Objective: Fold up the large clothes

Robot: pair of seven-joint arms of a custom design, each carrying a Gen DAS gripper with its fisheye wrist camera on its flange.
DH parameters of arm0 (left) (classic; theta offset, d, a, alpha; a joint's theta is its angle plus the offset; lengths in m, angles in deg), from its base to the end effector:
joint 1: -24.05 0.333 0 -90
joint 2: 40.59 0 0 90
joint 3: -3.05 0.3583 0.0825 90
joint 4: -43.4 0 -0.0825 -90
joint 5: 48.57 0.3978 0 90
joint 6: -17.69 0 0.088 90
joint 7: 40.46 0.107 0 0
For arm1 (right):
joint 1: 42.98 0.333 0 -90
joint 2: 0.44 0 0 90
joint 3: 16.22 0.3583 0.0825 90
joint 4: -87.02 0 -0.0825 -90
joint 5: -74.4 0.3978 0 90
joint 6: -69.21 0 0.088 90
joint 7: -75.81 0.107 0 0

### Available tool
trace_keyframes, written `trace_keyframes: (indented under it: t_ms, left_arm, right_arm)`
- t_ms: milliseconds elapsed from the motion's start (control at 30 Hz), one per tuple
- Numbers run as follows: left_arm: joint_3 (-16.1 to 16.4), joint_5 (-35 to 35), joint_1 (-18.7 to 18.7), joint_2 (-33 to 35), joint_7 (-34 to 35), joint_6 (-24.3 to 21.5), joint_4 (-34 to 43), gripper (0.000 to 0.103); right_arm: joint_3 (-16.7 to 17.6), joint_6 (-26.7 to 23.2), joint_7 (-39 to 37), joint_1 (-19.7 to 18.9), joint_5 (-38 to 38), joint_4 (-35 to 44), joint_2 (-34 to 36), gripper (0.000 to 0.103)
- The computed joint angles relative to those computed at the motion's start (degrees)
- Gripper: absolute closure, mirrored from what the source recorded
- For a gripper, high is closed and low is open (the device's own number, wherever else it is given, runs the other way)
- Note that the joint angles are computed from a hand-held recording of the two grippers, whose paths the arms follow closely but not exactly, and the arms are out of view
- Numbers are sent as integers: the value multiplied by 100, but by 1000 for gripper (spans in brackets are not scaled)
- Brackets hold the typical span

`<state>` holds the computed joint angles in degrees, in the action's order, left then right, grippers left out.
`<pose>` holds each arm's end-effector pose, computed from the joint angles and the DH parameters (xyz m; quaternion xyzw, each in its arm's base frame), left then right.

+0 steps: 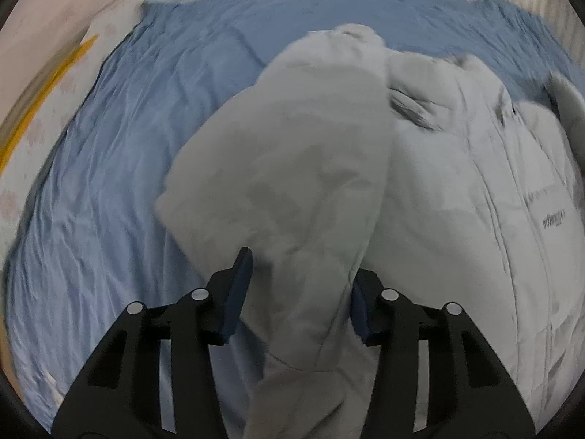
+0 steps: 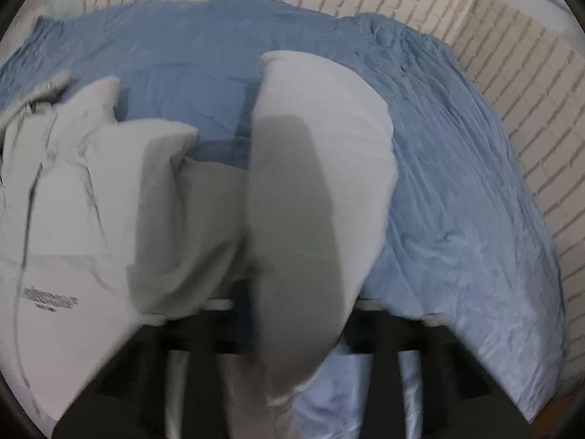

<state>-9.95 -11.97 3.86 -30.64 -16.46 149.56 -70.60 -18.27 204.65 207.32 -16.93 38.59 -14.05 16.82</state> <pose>0.5314 -0.3257 0.4297 -0.7452 0.6220 -0.0892 0.2234 0.6333 0.2767 0.4604 -0.7055 0.6477 -0.2750 0.0845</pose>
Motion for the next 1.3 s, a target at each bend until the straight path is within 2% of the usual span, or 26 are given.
trace_keyframes:
  t_ms: [67, 167, 267, 333, 400, 467, 533, 567, 600, 667, 767, 867, 1000, 1033, 1067, 1133, 1167, 1300]
  left_arm:
    - [50, 75, 57, -264, -219, 109, -320, 56]
    - [54, 163, 169, -614, -383, 127, -744, 55]
    - [38, 97, 331, -940, -369, 330, -1246, 54]
    - [17, 95, 414, -1038, -363, 402, -1491, 48]
    - [16, 50, 492, -1075, -370, 569, -1671, 45]
    - [-8, 7, 528, -1094, -395, 652, -1674, 42]
    - [-75, 74, 512, -1174, -486, 458, -1584, 30]
    - [-115, 140, 492, -1232, -559, 349, -1550, 25]
    - [-135, 204, 486, -1297, -612, 360, -1545, 16]
    - [-180, 310, 470, -1411, -672, 530, -1529, 10]
    - [-275, 403, 399, -1249, -571, 401, -1140, 7]
    - [-228, 463, 367, -900, -410, 371, -750, 7]
    - [-78, 472, 332, -357, -214, 356, -280, 8]
    - [65, 423, 242, -183, -143, 420, -132, 10]
    - [8, 405, 342, -209, -110, 455, -184, 14]
    - [49, 236, 350, -16, 87, 423, -19, 63]
    - [67, 81, 360, 88, 205, 336, 65, 68]
    - [123, 165, 315, -61, 264, 659, -268, 84]
  right_arm:
    - [-98, -74, 310, 99, -372, -135, -104, 85]
    - [-75, -88, 558, 48, -642, -568, -369, 86]
    - [58, 130, 761, -146, -519, -1156, -742, 86]
    - [159, 242, 873, -249, -413, -1380, -833, 85]
    - [271, 167, 699, -289, -258, -1332, -737, 84]
    - [308, -32, 688, -212, -478, -1272, -766, 82]
    - [386, -125, 626, -161, -525, -1206, -868, 62]
    - [427, -70, 668, -140, -542, -1230, -990, 39]
    - [458, -18, 780, -127, -623, -1309, -1105, 30]
    - [558, 52, 967, -118, -764, -1440, -1326, 30]
    - [676, 448, 874, -217, -519, -1564, -1507, 29]
    - [786, 445, 693, -207, -496, -1415, -1363, 26]
    - [753, 463, 358, -134, -333, -1172, -1057, 26]
    - [707, 534, 279, -143, -303, -1265, -1102, 26]
    - [667, 598, 159, -169, -266, -1262, -1056, 26]
    - [650, 609, 85, -114, -256, -1268, -981, 26]
    - [644, 595, 61, -84, -243, -1285, -973, 26]
    - [620, 625, -56, -17, -156, -1403, -954, 26]
